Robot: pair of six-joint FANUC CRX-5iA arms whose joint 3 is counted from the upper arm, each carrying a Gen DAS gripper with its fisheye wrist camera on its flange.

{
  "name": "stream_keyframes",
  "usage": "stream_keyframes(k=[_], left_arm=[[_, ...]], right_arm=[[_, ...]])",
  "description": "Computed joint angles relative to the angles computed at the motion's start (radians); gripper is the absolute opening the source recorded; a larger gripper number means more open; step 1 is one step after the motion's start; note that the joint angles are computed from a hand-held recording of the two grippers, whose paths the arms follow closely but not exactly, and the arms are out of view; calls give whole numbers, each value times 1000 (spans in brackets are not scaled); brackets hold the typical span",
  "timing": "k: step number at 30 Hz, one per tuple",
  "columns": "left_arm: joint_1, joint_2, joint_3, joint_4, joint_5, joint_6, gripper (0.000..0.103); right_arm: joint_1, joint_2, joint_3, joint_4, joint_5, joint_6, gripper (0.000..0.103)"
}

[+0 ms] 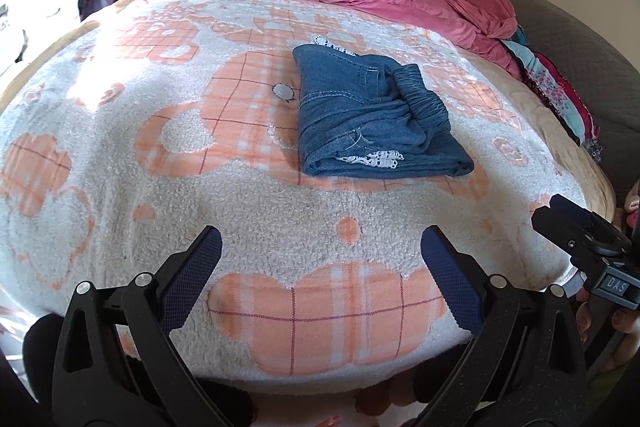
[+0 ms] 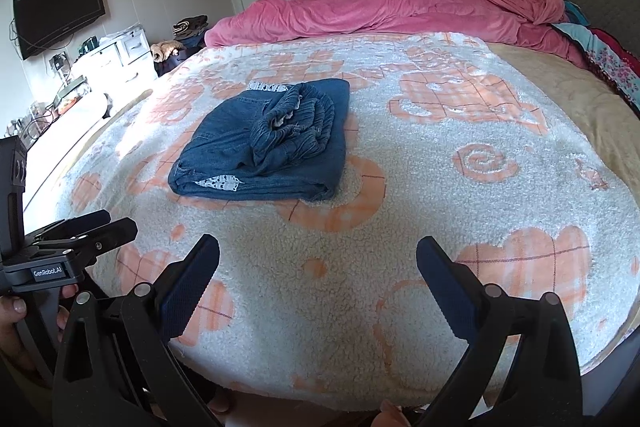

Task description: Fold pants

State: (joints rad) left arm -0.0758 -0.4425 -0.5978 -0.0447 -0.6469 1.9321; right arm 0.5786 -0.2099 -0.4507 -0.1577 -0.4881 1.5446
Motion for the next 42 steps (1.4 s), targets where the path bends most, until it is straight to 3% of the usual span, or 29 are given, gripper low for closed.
stream_keyframes(k=[42], left_arm=[[-9,1,26,-32,-31,34,94]], right_arm=[[-9,21,9,-3,-5,20,98]])
